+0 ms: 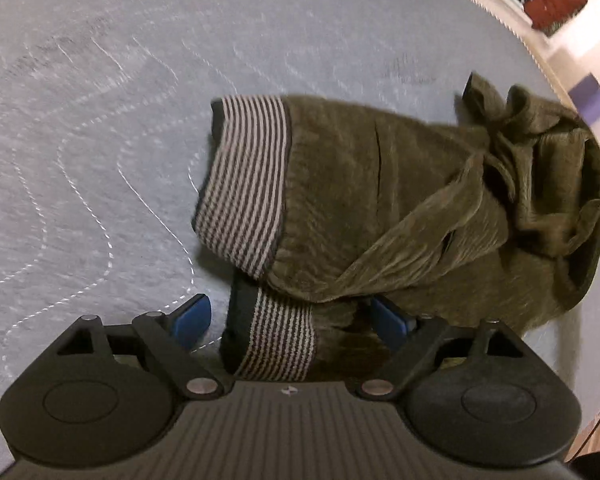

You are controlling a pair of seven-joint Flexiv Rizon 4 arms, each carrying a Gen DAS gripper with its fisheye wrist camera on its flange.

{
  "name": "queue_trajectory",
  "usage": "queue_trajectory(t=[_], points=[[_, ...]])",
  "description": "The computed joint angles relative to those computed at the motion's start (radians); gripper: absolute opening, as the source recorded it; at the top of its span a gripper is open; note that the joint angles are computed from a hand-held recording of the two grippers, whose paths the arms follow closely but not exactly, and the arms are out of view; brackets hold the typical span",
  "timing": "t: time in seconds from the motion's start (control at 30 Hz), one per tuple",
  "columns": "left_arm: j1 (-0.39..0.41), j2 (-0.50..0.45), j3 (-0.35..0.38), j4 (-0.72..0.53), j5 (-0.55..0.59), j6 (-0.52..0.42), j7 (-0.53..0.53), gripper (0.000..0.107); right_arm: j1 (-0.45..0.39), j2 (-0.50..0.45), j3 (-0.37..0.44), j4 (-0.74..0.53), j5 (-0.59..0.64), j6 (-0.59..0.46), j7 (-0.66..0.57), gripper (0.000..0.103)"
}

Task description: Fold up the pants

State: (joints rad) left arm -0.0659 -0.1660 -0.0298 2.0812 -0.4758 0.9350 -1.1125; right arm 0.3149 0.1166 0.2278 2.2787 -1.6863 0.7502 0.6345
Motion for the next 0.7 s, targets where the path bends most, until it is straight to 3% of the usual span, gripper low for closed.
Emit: queue_trajectory(t=[0.1, 0.2, 0.27, 0.37, 0.53, 0.6, 0.63, 0.7], points=[[-0.005, -0.020, -0.004, -0.010, 0.028, 0.015, 0.002, 0.090, -0.038, 0.058, -0.020, 0.067, 0.109, 0.014, -0.039, 0.080], [-0.014, -0.025, -0.009, -0.007, 0.035, 0.049, -0.005, 0.090, -0.099, 0.067, -0.080, 0.117, 0.205, 0.200, -0.088, 0.081], [-0.021, -0.024, -0.016, 0.001, 0.032, 0.074, -0.005, 0.090, -0.129, 0.049, -0.077, 0.130, 0.249, 0.213, -0.116, 0.081], [-0.037, -0.039, -0.026, 0.021, 0.039, 0.153, -0.003, 0.090, -0.183, 0.020, -0.109, 0.134, 0.177, 0.317, -0.086, 0.081], [-0.066, -0.037, -0.037, 0.051, 0.080, 0.265, -0.016, 0.088, -0.191, -0.042, -0.094, 0.102, 0.191, 0.294, -0.102, 0.077], [-0.070, -0.039, -0.038, 0.053, 0.094, 0.281, -0.030, 0.085, -0.180, -0.061, -0.088, 0.088, 0.214, 0.279, -0.106, 0.056], [-0.072, -0.038, -0.038, 0.055, 0.100, 0.288, -0.034, 0.083, -0.177, -0.069, -0.089, 0.085, 0.212, 0.288, -0.098, 0.050], [-0.078, -0.042, -0.034, 0.054, 0.124, 0.301, -0.055, 0.071, -0.169, -0.081, -0.088, 0.073, 0.231, 0.290, -0.117, 0.028]])
